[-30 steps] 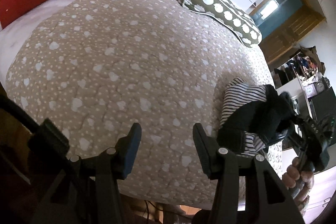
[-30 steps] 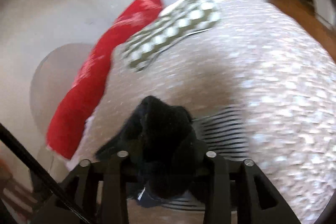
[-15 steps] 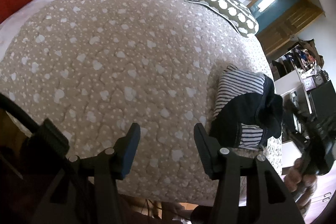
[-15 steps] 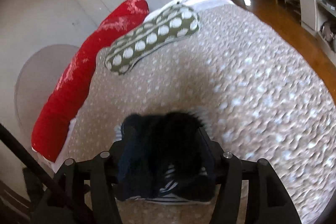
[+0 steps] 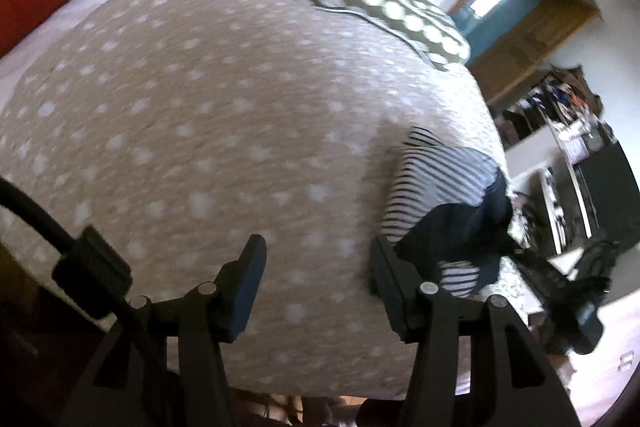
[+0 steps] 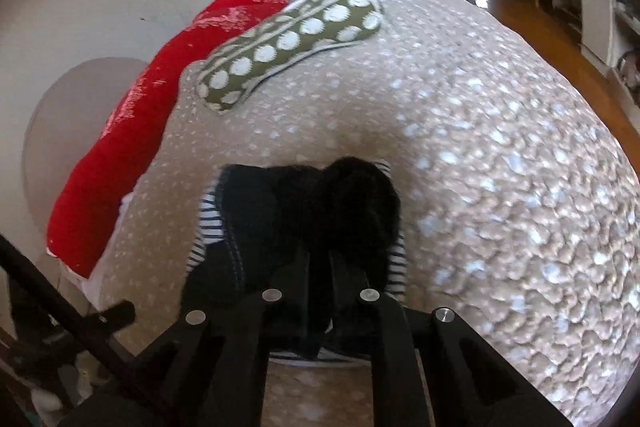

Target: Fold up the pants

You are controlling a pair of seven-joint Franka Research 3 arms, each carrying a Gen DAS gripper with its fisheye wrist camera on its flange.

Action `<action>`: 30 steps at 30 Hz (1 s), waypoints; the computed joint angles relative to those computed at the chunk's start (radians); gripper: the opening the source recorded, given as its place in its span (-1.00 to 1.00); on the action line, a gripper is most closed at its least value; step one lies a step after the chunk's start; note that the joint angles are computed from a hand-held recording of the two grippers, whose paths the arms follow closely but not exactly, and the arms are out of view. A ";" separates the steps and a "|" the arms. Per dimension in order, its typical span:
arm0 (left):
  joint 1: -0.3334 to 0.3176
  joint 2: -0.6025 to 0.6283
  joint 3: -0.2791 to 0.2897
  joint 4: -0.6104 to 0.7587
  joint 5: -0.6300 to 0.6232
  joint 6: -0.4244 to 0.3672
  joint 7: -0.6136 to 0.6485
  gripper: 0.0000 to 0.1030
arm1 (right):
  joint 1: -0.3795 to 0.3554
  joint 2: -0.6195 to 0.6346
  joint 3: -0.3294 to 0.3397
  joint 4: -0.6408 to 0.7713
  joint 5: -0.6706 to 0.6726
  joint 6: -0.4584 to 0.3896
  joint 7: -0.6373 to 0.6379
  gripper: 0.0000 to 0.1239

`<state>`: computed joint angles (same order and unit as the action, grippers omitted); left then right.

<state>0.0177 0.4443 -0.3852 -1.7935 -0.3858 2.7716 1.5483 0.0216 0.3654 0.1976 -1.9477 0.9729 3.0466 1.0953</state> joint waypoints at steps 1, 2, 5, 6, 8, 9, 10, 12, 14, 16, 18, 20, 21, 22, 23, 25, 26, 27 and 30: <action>-0.003 0.010 -0.011 0.015 0.000 0.000 0.013 0.02 | -0.001 0.002 -0.005 -0.003 0.000 -0.005 0.011 -0.86; -0.009 0.024 -0.022 0.035 0.004 -0.002 0.030 0.02 | -0.005 0.002 -0.006 -0.005 0.004 -0.008 0.015 -0.86; -0.038 0.067 -0.034 0.086 0.030 -0.013 0.054 0.02 | 0.015 0.002 -0.040 -0.020 -0.036 -0.003 0.066 -0.86; -0.059 0.089 -0.026 0.110 0.053 -0.029 0.048 0.02 | 0.015 0.004 -0.045 -0.023 -0.049 -0.003 0.077 -0.86; -0.087 0.125 -0.015 0.146 0.085 -0.072 0.029 0.02 | 0.002 0.010 -0.039 -0.024 -0.056 -0.008 0.085 -0.84; -0.093 0.137 -0.013 0.156 0.092 -0.087 0.022 0.02 | -0.004 0.013 -0.035 -0.023 -0.056 -0.011 0.086 -0.83; -0.106 0.155 -0.006 0.173 0.106 -0.113 0.007 0.02 | -0.014 0.014 -0.028 -0.024 -0.052 -0.016 0.081 -0.74; -0.130 0.169 0.012 0.188 0.134 -0.130 -0.025 0.02 | -0.034 0.006 -0.015 -0.031 -0.030 -0.027 0.069 -0.58; -0.141 0.164 0.019 0.181 0.162 -0.113 -0.032 0.02 | -0.076 -0.017 0.022 -0.042 0.055 -0.042 0.009 -0.58; -0.136 0.166 0.011 0.186 0.168 -0.114 -0.029 0.02 | -0.097 -0.055 0.051 -0.060 0.182 -0.011 -0.086 -0.58; -0.131 0.173 0.005 0.191 0.166 -0.116 -0.033 0.03 | -0.154 -0.087 0.126 -0.039 0.450 0.015 -0.360 -0.57; -0.128 0.179 0.002 0.193 0.164 -0.109 -0.038 0.03 | -0.166 -0.109 0.135 -0.013 0.614 -0.044 -0.537 -0.57; -0.128 0.175 0.001 0.185 0.166 -0.101 -0.038 0.03 | -0.163 -0.111 0.127 -0.001 0.625 -0.095 -0.563 -0.57; -0.128 0.175 0.002 0.184 0.170 -0.100 -0.039 0.03 | -0.156 -0.102 0.116 0.014 0.594 -0.148 -0.544 -0.57; -0.127 0.175 0.002 0.184 0.172 -0.099 -0.040 0.03 | -0.148 -0.082 0.102 0.038 0.547 -0.206 -0.506 -0.57; -0.127 0.171 -0.001 0.172 0.174 -0.089 -0.043 0.03 | -0.116 -0.006 0.066 0.118 0.407 -0.306 -0.397 -0.57; -0.127 0.172 -0.001 0.172 0.176 -0.086 -0.044 0.03 | -0.085 0.025 0.039 0.150 0.339 -0.304 -0.333 -0.57; -0.125 0.171 -0.003 0.170 0.177 -0.085 -0.044 0.04 | -0.046 0.066 0.002 0.190 0.256 -0.296 -0.246 -0.58; -0.116 0.174 -0.016 0.167 0.173 -0.078 -0.031 0.11 | 0.051 0.186 -0.106 0.311 0.006 -0.269 0.011 -0.62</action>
